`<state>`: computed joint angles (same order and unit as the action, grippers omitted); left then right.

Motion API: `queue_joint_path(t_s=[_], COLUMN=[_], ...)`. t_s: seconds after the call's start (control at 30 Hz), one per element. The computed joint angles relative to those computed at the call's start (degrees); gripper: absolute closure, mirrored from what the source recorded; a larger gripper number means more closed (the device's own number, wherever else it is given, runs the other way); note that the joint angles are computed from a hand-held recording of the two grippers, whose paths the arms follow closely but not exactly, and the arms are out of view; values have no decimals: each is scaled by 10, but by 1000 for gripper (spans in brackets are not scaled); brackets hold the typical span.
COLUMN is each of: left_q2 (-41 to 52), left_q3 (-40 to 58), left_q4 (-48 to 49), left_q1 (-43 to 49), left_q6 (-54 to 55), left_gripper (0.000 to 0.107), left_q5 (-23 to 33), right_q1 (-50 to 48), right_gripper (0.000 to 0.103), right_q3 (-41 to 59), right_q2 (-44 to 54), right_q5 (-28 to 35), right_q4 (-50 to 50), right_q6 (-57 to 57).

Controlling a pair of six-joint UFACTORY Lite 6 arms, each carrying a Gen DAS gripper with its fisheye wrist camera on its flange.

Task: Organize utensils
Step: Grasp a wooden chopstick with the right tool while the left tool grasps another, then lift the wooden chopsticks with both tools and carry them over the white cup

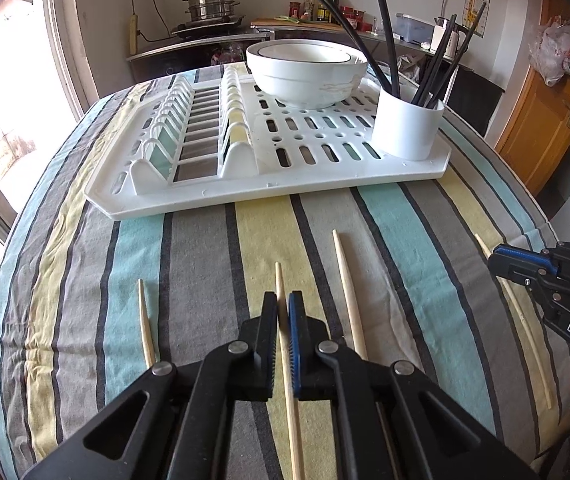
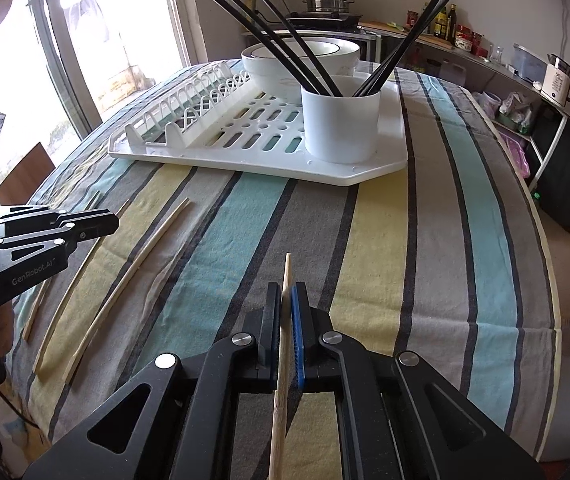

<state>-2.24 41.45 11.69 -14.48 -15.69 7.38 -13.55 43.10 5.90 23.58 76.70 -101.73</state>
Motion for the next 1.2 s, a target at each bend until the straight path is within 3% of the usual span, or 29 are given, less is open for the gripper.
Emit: queue_joint_path(t_s=[0.33,1.2], left_q2=[-93,-371], left_q3=[-8,-87], left_q4=[-166,-232], left_q1=[15,27], left_q6=[169,227], left_gripper=[101,102], left_q5=[30,109], right_q1=[-44,-200], right_gripper=[98,98], right_q3=[-7,-99], right_q2=[-74,-277], right_q5=[67,239], right_q4=[1,-4], right_q6=[17,-3])
